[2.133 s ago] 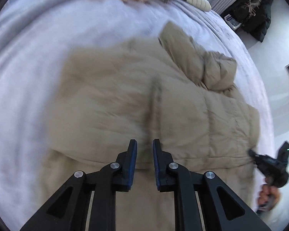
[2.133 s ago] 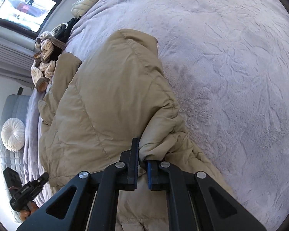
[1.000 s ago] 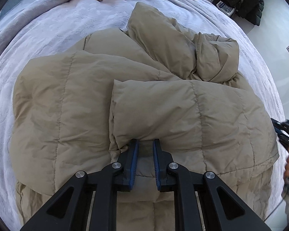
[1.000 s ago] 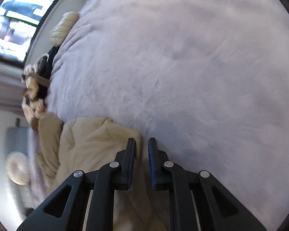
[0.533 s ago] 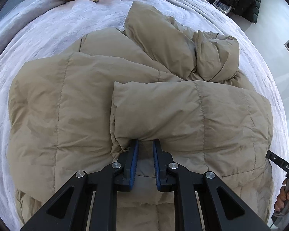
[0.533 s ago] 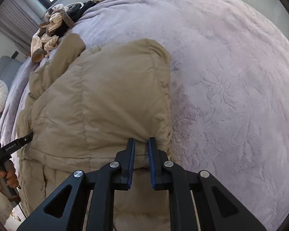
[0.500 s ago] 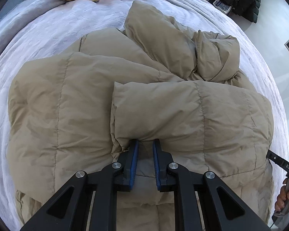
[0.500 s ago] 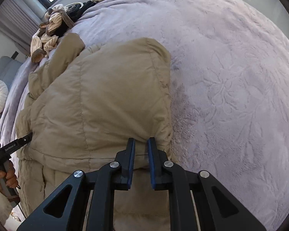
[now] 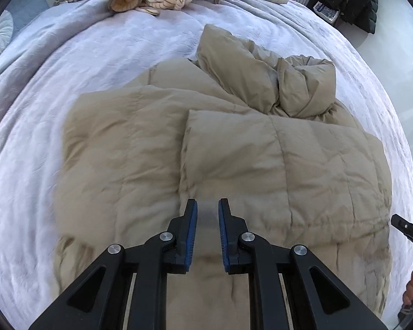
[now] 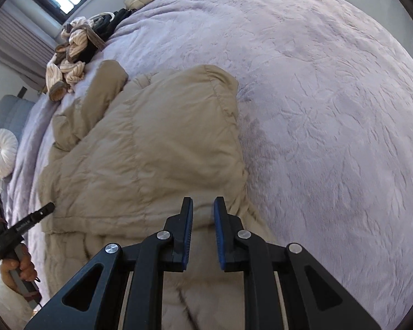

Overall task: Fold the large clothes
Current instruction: 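Open both tools and withdraw them from the folded coat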

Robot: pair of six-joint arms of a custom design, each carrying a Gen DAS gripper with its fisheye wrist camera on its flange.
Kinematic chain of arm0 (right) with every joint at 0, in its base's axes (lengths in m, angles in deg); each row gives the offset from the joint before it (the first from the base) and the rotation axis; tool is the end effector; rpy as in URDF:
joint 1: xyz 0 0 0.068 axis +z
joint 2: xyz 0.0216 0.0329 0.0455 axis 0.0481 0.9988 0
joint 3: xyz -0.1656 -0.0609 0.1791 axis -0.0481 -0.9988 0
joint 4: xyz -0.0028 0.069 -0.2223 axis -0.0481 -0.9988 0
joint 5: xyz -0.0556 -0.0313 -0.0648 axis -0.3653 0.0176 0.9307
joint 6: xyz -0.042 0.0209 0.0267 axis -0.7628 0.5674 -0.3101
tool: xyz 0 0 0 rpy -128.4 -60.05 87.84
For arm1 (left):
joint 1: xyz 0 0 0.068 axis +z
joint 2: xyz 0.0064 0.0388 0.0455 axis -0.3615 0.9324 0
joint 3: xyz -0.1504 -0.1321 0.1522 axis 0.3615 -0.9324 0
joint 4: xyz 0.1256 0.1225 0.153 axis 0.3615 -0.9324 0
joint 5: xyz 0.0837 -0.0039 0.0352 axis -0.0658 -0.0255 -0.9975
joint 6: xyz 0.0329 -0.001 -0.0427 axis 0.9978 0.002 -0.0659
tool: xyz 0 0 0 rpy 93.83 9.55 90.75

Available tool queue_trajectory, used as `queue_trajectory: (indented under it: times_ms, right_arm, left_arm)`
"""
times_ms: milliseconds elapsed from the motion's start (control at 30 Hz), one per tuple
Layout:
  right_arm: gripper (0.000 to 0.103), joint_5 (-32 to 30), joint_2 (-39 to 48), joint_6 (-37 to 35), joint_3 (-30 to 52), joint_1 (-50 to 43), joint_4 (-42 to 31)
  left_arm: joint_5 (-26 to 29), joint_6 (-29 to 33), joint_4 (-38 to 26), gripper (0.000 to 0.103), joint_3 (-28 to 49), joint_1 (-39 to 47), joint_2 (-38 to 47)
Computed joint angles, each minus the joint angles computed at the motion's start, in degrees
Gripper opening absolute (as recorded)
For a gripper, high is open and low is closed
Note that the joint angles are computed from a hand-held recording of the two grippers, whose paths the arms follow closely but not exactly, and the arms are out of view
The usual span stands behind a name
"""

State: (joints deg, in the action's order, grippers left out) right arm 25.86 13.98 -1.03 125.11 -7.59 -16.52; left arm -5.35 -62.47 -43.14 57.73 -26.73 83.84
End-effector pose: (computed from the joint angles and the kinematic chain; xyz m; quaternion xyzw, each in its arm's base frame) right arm 0.1612 -0.0256 0.3027 0.3641 0.9022 0.0992 0.2088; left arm 0.3918 -0.0477 0.2794 0.2311 0.9527 -0.1166 0.1591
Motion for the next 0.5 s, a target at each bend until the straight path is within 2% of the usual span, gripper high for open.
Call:
queue_trajectory:
  times_ms: [267, 333, 367, 400, 433, 467, 500]
  right_arm:
    - [0.018, -1.81, -5.76, 5.71, 0.09, 4.82, -7.00]
    - [0.024, -2.05, -6.86, 6.79, -0.02, 6.23, -8.45]
    - [0.032, -2.16, -7.32, 7.13, -0.07, 6.70, -9.03]
    - [0.038, -2.22, -7.86, 7.42, -0.07, 7.14, -9.64]
    - [0.040, -2.24, -8.43, 7.77, 0.02, 7.77, -10.41]
    - [0.040, -2.69, -8.76, 7.56, 0.11, 7.73, -11.06]
    - [0.040, -3.12, -8.97, 7.33, 0.30, 7.56, -11.67]
  left_arm:
    - [-1.83, 0.73, 1.64, 0.017, -15.62, 2.19, -13.28]
    - [-1.20, 0.55, 1.55, 0.017, -18.89, 2.84, -16.10]
    - [-1.29, 0.66, 1.63, 0.026, -20.83, 3.13, -17.79]
    - [-1.74, 0.53, 1.71, 0.043, -22.12, 3.09, -18.96]
    - [-2.22, 0.16, 1.82, 0.083, -23.55, 3.25, -20.41]
    - [-2.26, -0.47, 2.64, 0.091, -25.47, 3.67, -22.50]
    - [-1.80, -0.32, 3.11, 0.091, -26.96, 4.21, -24.55]
